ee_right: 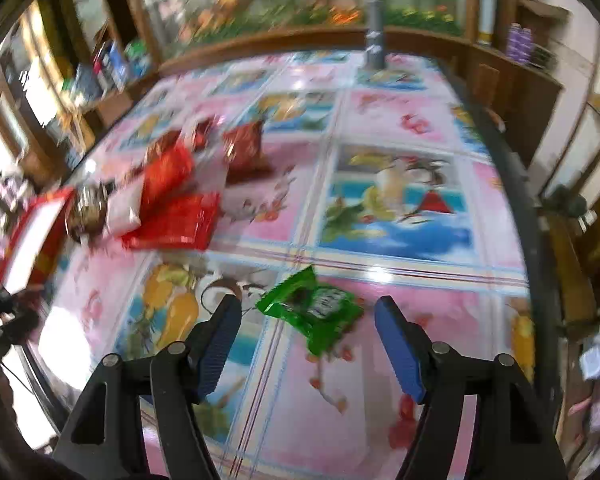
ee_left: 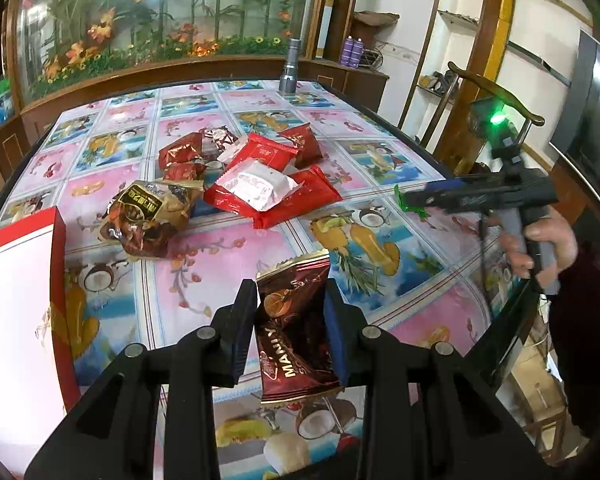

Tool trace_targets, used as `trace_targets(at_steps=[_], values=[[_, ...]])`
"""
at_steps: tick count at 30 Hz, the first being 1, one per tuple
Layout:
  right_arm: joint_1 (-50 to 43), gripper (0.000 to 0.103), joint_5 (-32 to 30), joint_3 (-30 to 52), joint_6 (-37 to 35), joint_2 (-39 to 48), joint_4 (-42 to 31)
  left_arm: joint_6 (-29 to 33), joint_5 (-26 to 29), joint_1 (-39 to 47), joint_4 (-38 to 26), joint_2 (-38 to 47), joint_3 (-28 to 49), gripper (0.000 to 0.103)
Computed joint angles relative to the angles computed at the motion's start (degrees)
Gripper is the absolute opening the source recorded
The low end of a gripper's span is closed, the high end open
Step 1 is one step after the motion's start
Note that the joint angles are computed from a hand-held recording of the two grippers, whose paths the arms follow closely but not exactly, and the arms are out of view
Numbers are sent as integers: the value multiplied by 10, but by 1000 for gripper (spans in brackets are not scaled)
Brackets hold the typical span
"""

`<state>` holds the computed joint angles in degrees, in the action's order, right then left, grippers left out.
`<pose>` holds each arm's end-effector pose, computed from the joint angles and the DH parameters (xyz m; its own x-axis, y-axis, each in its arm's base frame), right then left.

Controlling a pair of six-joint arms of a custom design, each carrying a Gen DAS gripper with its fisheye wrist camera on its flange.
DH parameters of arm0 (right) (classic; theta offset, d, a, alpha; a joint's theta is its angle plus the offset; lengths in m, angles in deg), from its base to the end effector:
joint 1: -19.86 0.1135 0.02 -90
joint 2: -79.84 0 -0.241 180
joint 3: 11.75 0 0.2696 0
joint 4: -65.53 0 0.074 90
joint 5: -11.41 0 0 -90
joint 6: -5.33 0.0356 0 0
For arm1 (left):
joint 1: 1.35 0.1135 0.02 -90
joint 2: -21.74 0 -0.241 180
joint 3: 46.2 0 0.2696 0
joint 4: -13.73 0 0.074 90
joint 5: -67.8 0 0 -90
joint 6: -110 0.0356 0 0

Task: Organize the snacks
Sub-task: 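Grasp the brown chocolate wrapper with the left tool while the right tool lifts the green packet, then carry both snacks over the red-rimmed tray and open both tools to drop them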

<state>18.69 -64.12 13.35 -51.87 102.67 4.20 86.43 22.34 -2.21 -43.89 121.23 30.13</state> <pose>0.1228 -0.0114 0.1247 -0.6405 0.5377 -0.5483 0.5891 0.8020 0.0984 0.3231 -0.0298 0.1471 -0.2819 0.6576 -0.6987 0.9538 0.2707 -0.1300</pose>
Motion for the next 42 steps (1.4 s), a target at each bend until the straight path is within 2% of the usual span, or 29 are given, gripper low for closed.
trace_targets(at_steps=[3, 4, 7, 9, 10, 12, 19, 23, 25, 29, 36, 39, 42], values=[[12, 71, 24, 20, -20, 173, 96, 4, 1, 5, -1, -3, -1, 30], [8, 71, 27, 19, -28, 202, 119, 5, 2, 7, -6, 0, 4, 30], [-4, 68, 22, 6, -22, 189, 134, 2, 3, 12, -7, 7, 10, 30], [-2, 60, 28, 0, -10, 175, 128, -3, 5, 14, -13, 16, 22, 30], [1, 51, 30, -2, -4, 164, 118, -2, 8, 16, -19, 20, 28, 30], [1, 41, 31, -3, 8, 147, 100, -3, 14, 21, -19, 23, 33, 30], [61, 35, 62, -6, 89, 126, 83, 6, 31, 50, -44, 41, 67, 30], [142, 34, 91, 30, 141, 201, 118, 12, 49, 81, -59, 53, 101, 30], [191, 34, 104, 62, 159, 249, 147, 16, 58, 103, -76, 74, 136, 30], [266, 34, 125, 147, 158, 367, 210, -8, 68, 141, -50, 105, 183, 30], [335, 34, 110, 344, 85, 601, 330, -80, 56, 185, -19, 211, 315, 31], [356, 34, 93, 461, 48, 718, 348, -111, 43, 198, 4, 254, 366, 31], [365, 34, 70, 555, 28, 808, 354, -121, 35, 207, -4, 299, 420, 31]])
